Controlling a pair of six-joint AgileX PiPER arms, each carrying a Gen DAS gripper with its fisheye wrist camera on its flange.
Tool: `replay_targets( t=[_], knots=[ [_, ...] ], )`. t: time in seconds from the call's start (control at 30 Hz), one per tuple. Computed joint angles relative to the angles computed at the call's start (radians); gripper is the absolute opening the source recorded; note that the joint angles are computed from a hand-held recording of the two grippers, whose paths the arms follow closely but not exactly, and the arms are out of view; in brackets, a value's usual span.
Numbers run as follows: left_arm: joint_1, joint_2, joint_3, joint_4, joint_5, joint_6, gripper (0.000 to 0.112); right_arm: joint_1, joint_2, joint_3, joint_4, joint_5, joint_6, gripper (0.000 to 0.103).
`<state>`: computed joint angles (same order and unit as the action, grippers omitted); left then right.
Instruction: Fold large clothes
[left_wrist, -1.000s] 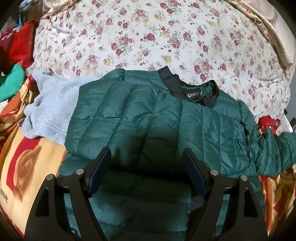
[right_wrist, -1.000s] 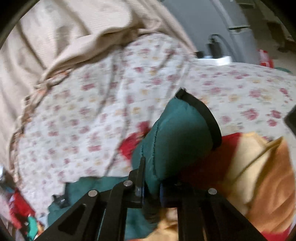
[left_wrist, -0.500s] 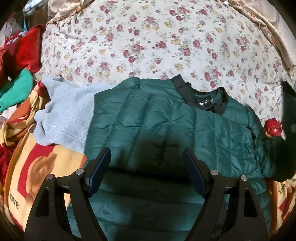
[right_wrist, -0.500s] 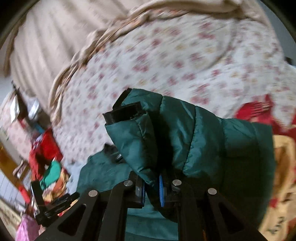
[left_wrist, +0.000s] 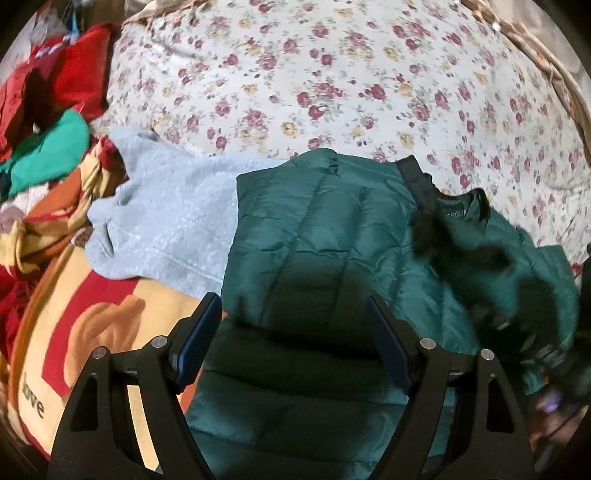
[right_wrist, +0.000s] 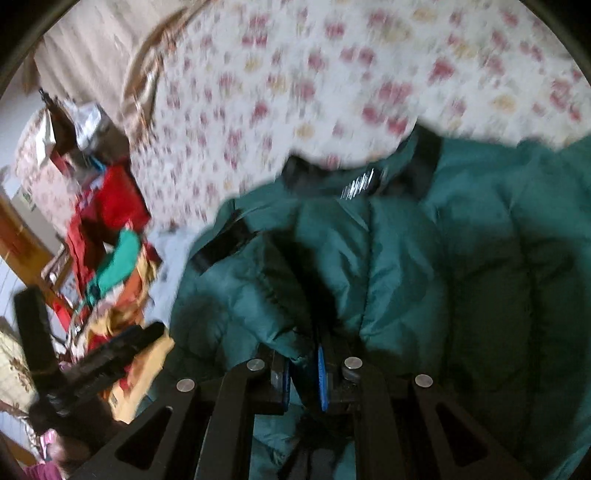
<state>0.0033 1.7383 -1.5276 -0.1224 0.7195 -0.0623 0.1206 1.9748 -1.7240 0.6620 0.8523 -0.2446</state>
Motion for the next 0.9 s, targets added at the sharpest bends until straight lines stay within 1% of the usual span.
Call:
replay_targets(
  t=[0.03, 0.07, 0.1, 0.17, 0.2, 0.23, 0.27, 0.37, 0.47, 0.53, 0.57, 0.63, 0.73, 0.8, 0.83, 0.87, 0.9],
  knots=[
    [0.024, -0.002, 0.003, -0.071, 0.004, 0.04, 0.08, 0.016, 0.015, -0.019, -0.045, 0.014, 0.018, 0.011],
    [0.042, -0.004, 0.002, -0.131, 0.011, 0.069, 0.08, 0.022, 0.005, -0.003, -0.059, 0.008, 0.006, 0.012],
    [0.064, -0.005, 0.002, -0.203, 0.019, 0.103, 0.08, 0.025, -0.005, 0.004, -0.064, 0.008, -0.019, 0.016],
    [0.087, -0.002, -0.008, -0.302, 0.039, 0.137, 0.08, 0.01, -0.025, 0.002, -0.038, 0.048, -0.051, 0.05],
    [0.092, -0.002, -0.011, -0.34, 0.044, 0.149, 0.08, 0.006, -0.039, 0.006, -0.033, 0.057, -0.05, 0.057],
    [0.089, 0.0, -0.018, -0.354, 0.051, 0.148, 0.08, 0.0, -0.067, 0.025, -0.03, 0.053, -0.054, 0.067],
    [0.079, 0.003, -0.031, -0.363, 0.061, 0.144, 0.08, -0.005, -0.097, 0.05, -0.032, 0.044, -0.06, 0.067],
    [0.043, 0.004, -0.052, -0.387, 0.086, 0.158, 0.08, -0.036, -0.192, 0.118, -0.032, 0.049, -0.1, 0.067],
    [-0.006, 0.02, -0.084, -0.375, 0.101, 0.144, 0.081, -0.08, -0.298, 0.187, -0.052, 0.041, -0.13, 0.067],
    [-0.048, 0.043, -0.114, -0.346, 0.105, 0.124, 0.081, -0.138, -0.367, 0.247, -0.031, 0.044, -0.173, 0.068],
    [-0.075, 0.063, -0.138, -0.309, 0.108, 0.1, 0.081, -0.177, -0.402, 0.28, -0.026, 0.043, -0.188, 0.068],
    [-0.123, 0.103, -0.182, -0.236, 0.119, 0.054, 0.081, -0.238, -0.451, 0.324, -0.037, 0.043, -0.188, 0.068],
    [-0.164, 0.156, -0.229, -0.19, 0.131, 0.045, 0.079, -0.364, -0.506, 0.393, 0.007, 0.048, -0.229, 0.068],
    [-0.187, 0.178, -0.247, -0.161, 0.126, 0.049, 0.043, -0.434, -0.516, 0.425, 0.02, 0.034, -0.233, 0.068],
    [-0.201, 0.199, -0.286, -0.115, 0.154, 0.029, 0.011, -0.454, -0.515, 0.434, 0.02, 0.031, -0.228, 0.068],
    [-0.203, 0.208, -0.31, -0.087, 0.172, 0.016, 0.01, -0.471, -0.505, 0.438, 0.018, 0.026, -0.218, 0.068],
    [-0.2, 0.209, -0.326, -0.079, 0.174, 0.011, 0.01, -0.487, -0.487, 0.44, 0.02, 0.021, -0.209, 0.068]
  ],
)
